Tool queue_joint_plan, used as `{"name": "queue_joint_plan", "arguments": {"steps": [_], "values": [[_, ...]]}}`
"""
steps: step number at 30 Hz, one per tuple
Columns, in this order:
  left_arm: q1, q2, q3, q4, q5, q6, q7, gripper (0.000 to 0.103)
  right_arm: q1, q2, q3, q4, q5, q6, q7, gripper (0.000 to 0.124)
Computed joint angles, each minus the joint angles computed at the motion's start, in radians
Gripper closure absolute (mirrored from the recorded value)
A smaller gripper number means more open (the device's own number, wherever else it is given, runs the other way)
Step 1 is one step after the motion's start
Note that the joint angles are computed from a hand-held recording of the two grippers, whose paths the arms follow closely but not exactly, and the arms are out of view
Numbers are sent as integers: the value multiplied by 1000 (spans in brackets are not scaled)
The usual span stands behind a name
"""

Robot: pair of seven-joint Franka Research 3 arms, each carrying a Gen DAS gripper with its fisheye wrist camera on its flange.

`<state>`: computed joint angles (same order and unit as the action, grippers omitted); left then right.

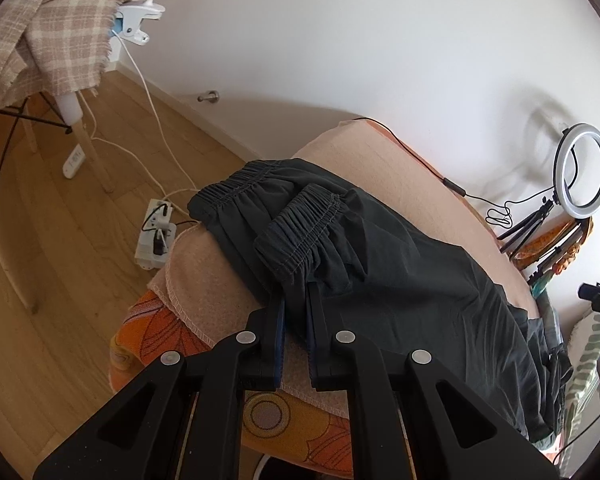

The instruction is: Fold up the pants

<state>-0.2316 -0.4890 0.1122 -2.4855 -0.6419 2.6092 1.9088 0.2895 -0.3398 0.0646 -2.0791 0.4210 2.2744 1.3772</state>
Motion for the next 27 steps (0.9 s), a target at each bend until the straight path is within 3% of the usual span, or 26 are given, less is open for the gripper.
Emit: {"name": "queue_joint_plan", "arguments": {"steps": [7, 16, 22, 27], "values": [[-6, 10, 1, 6, -3, 5, 42, 96, 14, 290, -2, 207, 87, 20, -39, 85], [-23, 7, -3, -9, 10, 44, 86, 96, 19, 660, 70, 589, 205, -33, -107, 85], [-33, 8, 18, -12, -19, 32, 113, 96, 52, 858, 93, 820, 143, -98, -62, 79], [-33, 7, 26, -15, -54, 25, 138, 96, 68, 938, 99, 925, 90, -165, -34, 79]]}}
